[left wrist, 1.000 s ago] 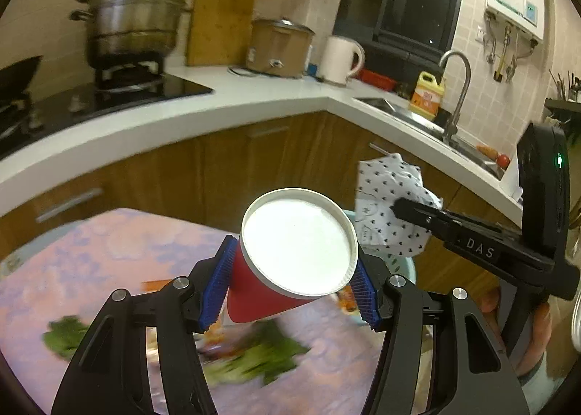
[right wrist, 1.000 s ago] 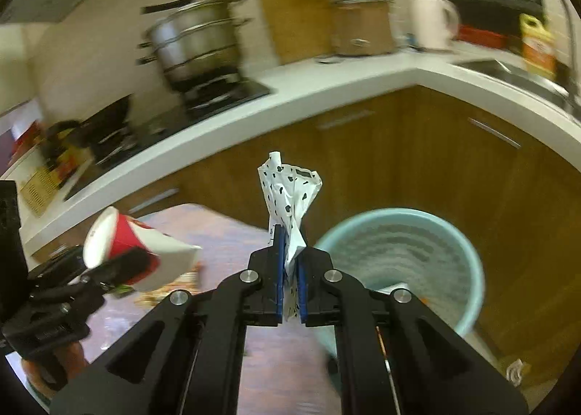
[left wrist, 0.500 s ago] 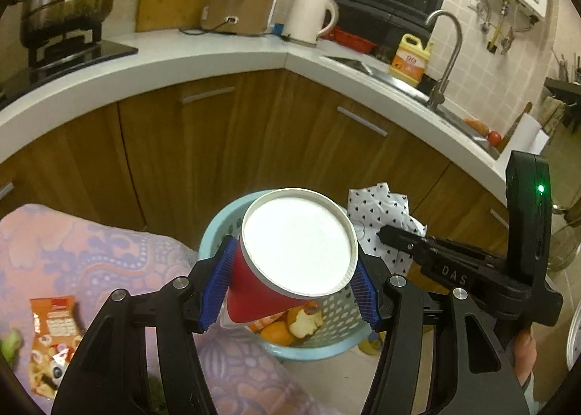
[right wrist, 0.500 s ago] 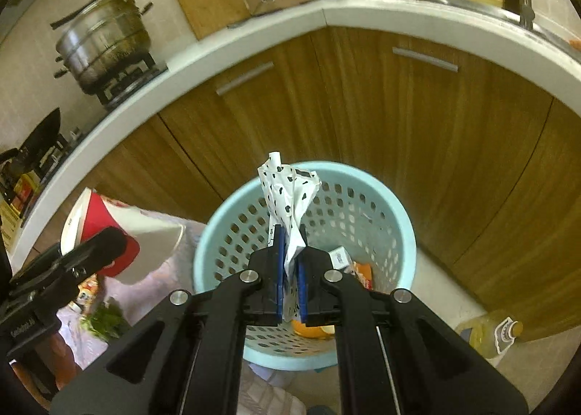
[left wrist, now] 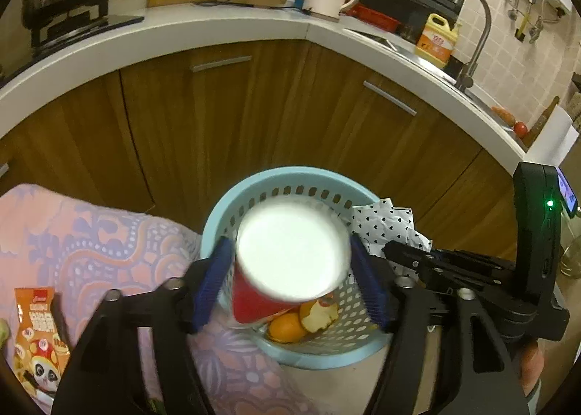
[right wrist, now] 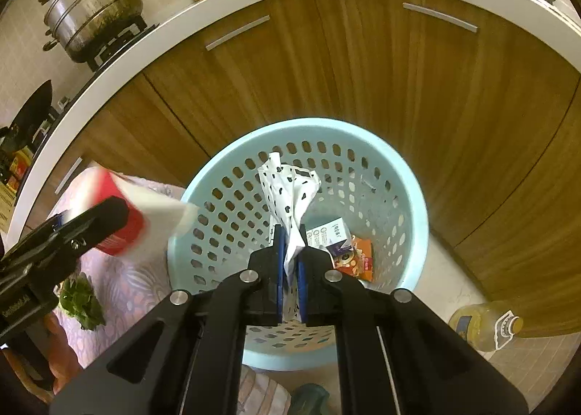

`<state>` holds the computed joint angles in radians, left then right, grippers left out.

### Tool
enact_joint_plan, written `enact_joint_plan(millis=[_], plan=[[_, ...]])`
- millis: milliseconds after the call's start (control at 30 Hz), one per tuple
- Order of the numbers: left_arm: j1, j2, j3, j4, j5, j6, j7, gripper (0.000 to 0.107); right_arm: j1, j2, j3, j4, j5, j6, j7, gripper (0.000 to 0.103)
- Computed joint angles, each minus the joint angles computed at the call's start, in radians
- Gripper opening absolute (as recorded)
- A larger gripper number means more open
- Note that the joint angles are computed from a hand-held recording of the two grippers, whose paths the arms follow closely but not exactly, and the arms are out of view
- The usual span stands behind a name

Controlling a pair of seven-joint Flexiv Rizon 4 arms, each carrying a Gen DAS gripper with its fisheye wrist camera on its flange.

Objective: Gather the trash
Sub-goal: 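Open both tools over the basket to drop the cup and paper, then move both tools back over the table toward the remaining trash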

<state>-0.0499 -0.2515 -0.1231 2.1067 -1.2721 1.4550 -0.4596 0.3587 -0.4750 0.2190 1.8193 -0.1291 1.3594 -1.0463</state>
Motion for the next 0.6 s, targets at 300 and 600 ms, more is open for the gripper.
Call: enact_joint_plan(millis=[300,600], plan=[[-0.026,0.066,0.023,0.031,-0.178,0.012,0.117,0.077,0.007,0.017,-0.002,0.016,0.008,0.042,0.007,0.048],[-0.095,0.195,0.106,0.086,-0.367,0.027,0.287,0.079,0.05,0.079,-0.046,0.064,-0.052,0.087,0.075,0.048]])
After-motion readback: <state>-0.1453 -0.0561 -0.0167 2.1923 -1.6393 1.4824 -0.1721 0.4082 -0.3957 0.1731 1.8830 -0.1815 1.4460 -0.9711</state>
